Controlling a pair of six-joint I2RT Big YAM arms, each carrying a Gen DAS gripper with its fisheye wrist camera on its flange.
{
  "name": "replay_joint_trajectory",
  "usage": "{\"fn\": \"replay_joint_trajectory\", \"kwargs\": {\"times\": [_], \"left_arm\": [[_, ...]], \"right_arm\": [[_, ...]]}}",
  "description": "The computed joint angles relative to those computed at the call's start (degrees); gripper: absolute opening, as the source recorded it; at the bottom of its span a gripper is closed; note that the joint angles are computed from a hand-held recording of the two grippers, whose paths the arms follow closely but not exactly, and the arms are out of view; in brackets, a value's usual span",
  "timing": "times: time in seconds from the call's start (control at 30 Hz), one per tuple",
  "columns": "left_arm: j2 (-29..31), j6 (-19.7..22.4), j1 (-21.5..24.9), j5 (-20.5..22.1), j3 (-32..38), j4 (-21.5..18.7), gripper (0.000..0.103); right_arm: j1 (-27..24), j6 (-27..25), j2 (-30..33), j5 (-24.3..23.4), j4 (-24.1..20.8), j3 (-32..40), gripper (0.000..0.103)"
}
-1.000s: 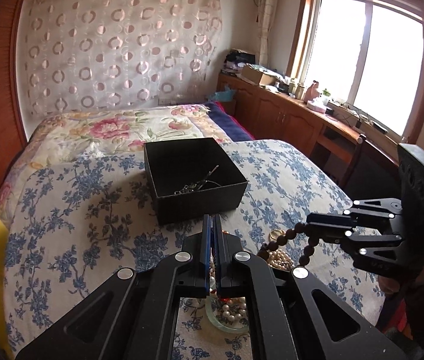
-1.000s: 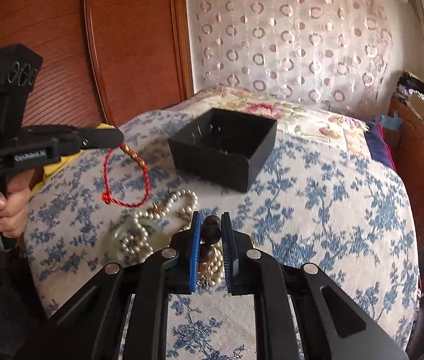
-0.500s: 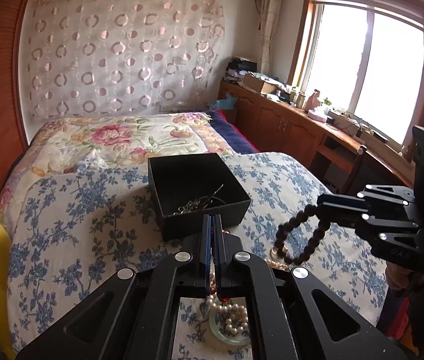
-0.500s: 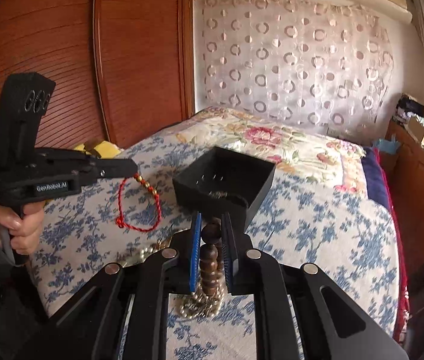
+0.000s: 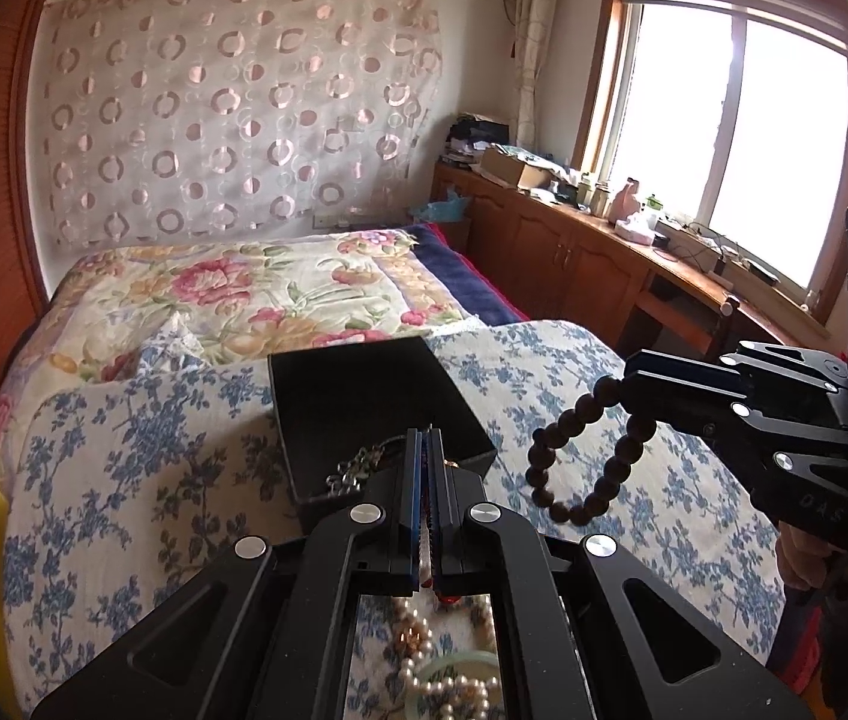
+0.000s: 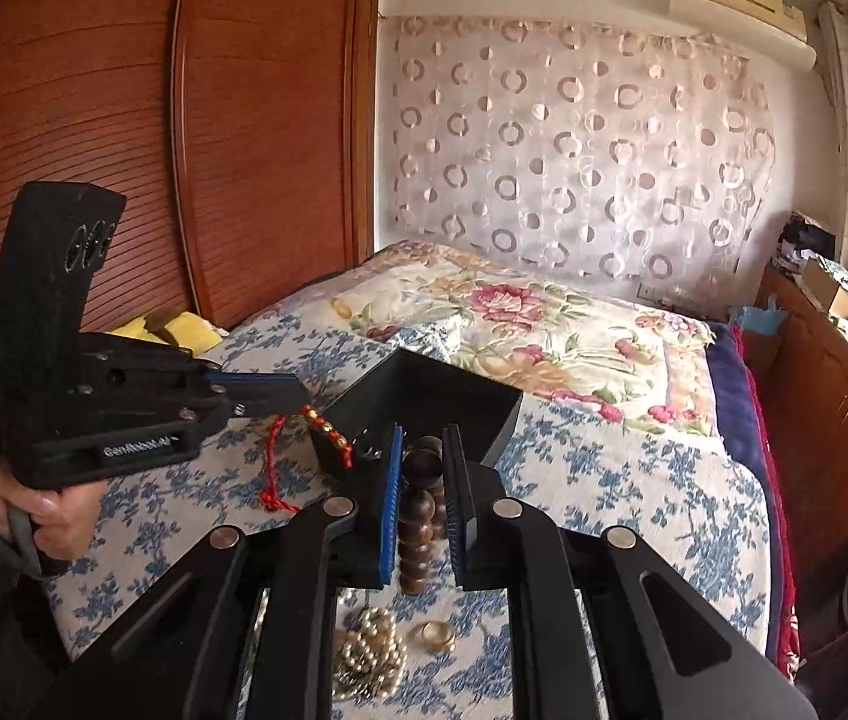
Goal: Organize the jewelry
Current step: 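Lower the red bracelet into the black box with the left tool while the right releases the brown beads inside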
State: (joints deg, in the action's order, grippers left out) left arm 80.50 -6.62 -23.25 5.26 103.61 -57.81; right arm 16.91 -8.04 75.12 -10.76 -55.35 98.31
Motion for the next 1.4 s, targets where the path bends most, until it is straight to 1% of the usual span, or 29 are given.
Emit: {"fn": "replay_joint_trajectory", "kwargs": {"times": [0.23,0.3,0.5,0.63,0.77,0.87,1.0,1.13,1.4], "left_arm": [[3.9,1.0,0.2,-0.8,4.5,-0.7,0.001],[5.1,1.2,0.5,-0.5,6.2,-1.3,0.001],[6.9,0.6,1.4,2.9,9.1,-2.5,0.001],[8.1,1.1,1.4,1.9,10.5,-2.9,0.001],[9.4,0.6,2.1,3.1,12.5,-3.6,0.001],[10.6,1.2,2.2,2.5,14.6,-3.9,0.001],[12.8,2.8,2.4,0.4,17.4,-5.8,0.001],[14.5,2.2,3.8,1.6,18.8,-6.7,0.001],[15.7,2.0,4.8,3.4,18.6,-7.4,0.001]], "right_arm": [[-0.4,-0.1,1.4,-0.4,0.1,1.7,0.015],[-0.5,-0.2,1.7,-0.5,0.2,2.0,0.015],[-0.9,0.0,4.6,-1.2,-0.6,6.0,0.015],[-1.6,0.2,6.2,-2.0,-0.8,8.0,0.015],[-2.0,0.2,7.4,-2.6,-1.2,9.3,0.015],[-2.3,0.4,8.4,-3.1,-1.3,10.4,0.015],[-2.6,0.5,10.8,-3.5,-1.7,12.9,0.015],[-2.9,1.2,13.4,-3.9,-1.8,15.7,0.015],[-3.2,3.6,18.6,-7.5,-3.9,21.1,0.015]]}}
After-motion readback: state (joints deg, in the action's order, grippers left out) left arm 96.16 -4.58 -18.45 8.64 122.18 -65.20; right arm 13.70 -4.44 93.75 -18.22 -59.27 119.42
